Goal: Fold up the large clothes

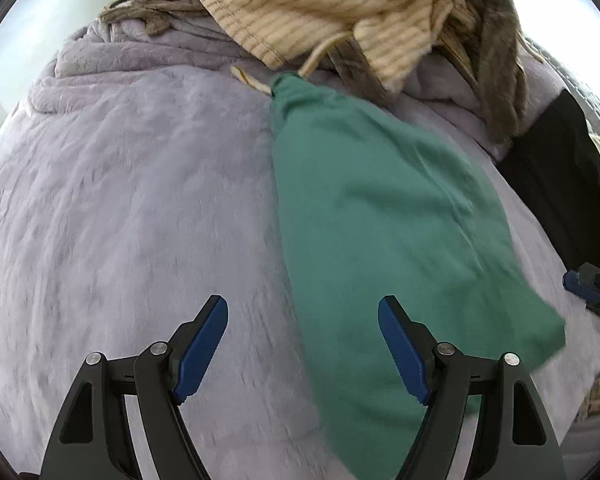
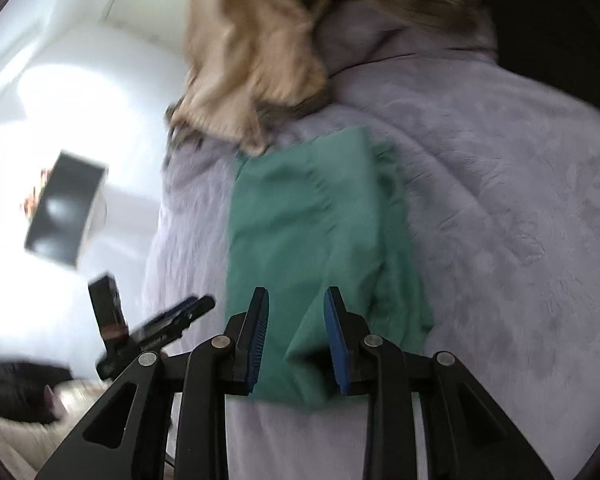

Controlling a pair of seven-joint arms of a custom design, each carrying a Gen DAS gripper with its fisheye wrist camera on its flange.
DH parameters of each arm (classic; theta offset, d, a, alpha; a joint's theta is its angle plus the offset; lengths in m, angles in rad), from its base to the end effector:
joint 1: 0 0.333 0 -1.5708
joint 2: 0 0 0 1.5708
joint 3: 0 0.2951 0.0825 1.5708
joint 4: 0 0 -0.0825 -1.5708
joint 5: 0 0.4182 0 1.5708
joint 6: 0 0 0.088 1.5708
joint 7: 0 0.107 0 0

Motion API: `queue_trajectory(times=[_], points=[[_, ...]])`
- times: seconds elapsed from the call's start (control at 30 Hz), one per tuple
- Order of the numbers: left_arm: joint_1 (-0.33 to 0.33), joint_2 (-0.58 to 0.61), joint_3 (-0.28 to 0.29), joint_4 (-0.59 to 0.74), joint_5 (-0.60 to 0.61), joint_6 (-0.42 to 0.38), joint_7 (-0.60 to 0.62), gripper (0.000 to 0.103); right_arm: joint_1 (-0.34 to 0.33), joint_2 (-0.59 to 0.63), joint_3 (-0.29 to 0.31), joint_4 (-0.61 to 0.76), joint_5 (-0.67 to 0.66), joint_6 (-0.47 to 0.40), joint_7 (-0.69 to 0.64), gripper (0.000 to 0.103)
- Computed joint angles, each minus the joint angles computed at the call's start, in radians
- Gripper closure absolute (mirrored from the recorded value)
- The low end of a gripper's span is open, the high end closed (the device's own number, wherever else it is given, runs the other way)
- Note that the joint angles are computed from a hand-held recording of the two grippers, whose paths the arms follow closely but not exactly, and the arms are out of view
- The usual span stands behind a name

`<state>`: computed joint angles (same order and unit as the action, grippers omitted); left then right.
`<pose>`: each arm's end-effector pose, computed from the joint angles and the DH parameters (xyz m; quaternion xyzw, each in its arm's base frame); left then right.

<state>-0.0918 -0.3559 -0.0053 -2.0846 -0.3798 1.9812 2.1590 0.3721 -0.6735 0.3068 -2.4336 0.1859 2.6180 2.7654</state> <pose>0.5084 -0.0733 0.5768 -0.4653 0.8577 -0.2182 0.0135 0.3418 0.2987 0.5992 -0.4199 0.8111 0.0371 0.4054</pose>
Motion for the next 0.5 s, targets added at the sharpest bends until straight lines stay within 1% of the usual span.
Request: queue_trajectory(times=[0.07, 0.13, 0.2, 0.23, 0.27, 0.3, 0.37, 0.43, 0.5], points=[[0.002, -0.037, 0.001, -0.04, 0.012, -0.023, 0.006, 0.024, 0.011, 0.046, 0.012, 0.068, -0.033, -0.099, -0.041, 0.07], [0.004, -0.063, 0.0, -0.076, 0.03, -0.044, -0.008, 0.024, 0.011, 0.094, 0.031, 0.124, -0.073, -0.223, -0.052, 0.07], [0.006, -0.094, 0.004, -0.12, 0.047, -0.051, -0.014, 0.024, 0.033, 0.101, 0.029, 0.115, -0.072, -0.283, -0.046, 0.071], [0.008, -0.112, 0.008, -0.145, 0.054, -0.051, -0.015, 0.024, 0.043, 0.104, 0.026, 0.104, -0.07, -0.314, -0.042, 0.083], [0.008, -0.12, 0.014, -0.156, 0.056, -0.056, -0.016, 0.024, 0.052, 0.098, 0.02, 0.082, -0.061, -0.325, -0.032, 0.092], [0.008, -0.125, 0.021, -0.163, 0.055, -0.064, -0.018, 0.018, 0.072, 0.074, 0.005, 0.032, -0.025, -0.304, -0.02, 0.097], [0.014, -0.139, 0.025, -0.181, 0.064, -0.062, -0.032, 0.011, 0.092, 0.025, -0.009, -0.061, 0.034, -0.232, 0.023, 0.1], [0.013, -0.139, 0.035, -0.184, 0.059, -0.079, -0.034, 0.011, 0.108, -0.012, -0.016, -0.144, 0.087, -0.147, 0.061, 0.102], [0.014, -0.14, 0.033, -0.187, 0.063, -0.086, -0.044, 0.011, 0.117, -0.023, -0.017, -0.184, 0.112, -0.102, 0.083, 0.103]])
